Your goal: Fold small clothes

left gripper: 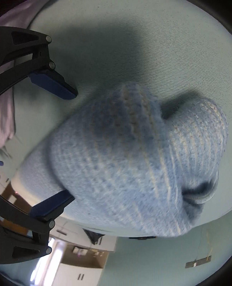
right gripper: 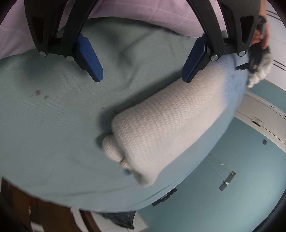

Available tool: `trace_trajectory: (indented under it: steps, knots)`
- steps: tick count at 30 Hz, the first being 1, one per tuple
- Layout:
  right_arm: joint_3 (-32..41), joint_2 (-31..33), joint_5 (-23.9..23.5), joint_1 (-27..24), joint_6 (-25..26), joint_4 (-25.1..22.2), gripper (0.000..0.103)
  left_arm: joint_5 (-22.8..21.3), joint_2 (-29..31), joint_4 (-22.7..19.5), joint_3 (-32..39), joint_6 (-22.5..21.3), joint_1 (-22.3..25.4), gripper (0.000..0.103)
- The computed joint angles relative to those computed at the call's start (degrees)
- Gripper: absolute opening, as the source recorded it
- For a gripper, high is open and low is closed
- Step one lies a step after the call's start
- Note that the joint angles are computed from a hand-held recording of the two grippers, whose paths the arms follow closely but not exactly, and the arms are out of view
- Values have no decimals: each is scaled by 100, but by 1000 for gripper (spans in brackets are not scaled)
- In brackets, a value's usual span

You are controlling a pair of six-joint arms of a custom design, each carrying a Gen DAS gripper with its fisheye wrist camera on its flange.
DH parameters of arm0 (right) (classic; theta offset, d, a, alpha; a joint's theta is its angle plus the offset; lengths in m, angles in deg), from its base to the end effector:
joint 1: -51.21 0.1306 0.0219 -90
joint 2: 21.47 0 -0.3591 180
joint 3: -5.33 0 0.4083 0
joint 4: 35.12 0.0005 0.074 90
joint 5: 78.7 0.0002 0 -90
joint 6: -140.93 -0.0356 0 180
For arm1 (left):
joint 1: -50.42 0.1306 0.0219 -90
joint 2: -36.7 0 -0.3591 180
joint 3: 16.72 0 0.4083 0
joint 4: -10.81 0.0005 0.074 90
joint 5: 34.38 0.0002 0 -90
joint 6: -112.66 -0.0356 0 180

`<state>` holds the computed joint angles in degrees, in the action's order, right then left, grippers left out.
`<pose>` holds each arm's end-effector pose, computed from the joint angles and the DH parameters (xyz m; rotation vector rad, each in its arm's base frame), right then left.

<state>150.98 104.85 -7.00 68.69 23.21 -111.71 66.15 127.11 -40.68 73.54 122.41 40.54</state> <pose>0.6435 0.2138 0.4643 0.1116 2.6510 0.6933 0.4916 -0.0927 0.4030 -1.8813 2.0104 -0.9285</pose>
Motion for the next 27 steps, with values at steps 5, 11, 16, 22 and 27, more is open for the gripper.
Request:
trace_trajectory:
  steps: [5,11,16,22,27]
  knots:
    - [103,146,-701,-171,-518,-26,88,-514,212,-475,394,-288,-150,85]
    - [132,391,-1654,-326,-1621,313,88,-845,318,-425,599,-770,-191,61]
    - [288,712,-1806,-347,-2625,586,88,-973,439,-421,742,-958,-291,62]
    - [-711,208,-1470,-364,-4061,1874,99,-691,250,-20,376,-1029,-99,64]
    - [-189,462,-924,-267,-4123,1697,98,-889,214,-29,335,-1004,-216,66]
